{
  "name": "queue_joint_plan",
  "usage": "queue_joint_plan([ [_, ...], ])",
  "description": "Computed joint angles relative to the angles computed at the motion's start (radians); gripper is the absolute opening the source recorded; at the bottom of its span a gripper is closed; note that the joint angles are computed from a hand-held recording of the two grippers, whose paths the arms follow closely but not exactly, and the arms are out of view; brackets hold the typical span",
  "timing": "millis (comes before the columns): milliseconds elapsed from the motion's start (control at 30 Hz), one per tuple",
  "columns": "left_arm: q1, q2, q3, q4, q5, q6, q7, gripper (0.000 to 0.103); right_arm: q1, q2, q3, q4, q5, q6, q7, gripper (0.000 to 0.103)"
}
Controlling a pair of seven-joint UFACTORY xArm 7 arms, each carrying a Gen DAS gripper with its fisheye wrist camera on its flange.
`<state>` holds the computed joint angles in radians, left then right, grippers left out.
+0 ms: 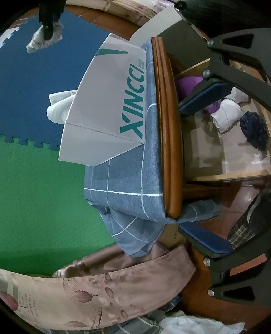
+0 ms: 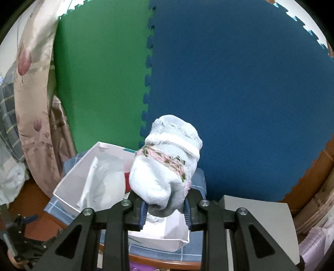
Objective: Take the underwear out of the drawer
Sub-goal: 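Lower the grey underwear into the box and open the right gripper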
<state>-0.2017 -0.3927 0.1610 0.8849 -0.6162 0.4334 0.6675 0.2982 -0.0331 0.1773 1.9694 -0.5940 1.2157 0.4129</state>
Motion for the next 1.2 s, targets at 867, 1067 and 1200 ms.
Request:
queue_joint_plan([
  [867,0.010,0.022,-0.006,0.028,-0.037,0.079,0.007,0.102,-0.050,0.270,-0.141,0.119,0.270,0.111,-0.103,0.028],
  [1067,0.025,0.029,-0.016,0.033,-0.040,0.093,0.001,0.102,-0.060,0.296,-0.151,0.119,0.292,0.106,-0.100,0.030],
  [1200,0.032,0.035,-0.024,0.036,-0.038,0.098,-0.005,0.102,-0.060,0.294,-0.153,0.106,0.293,0.062,-0.096,0.037],
])
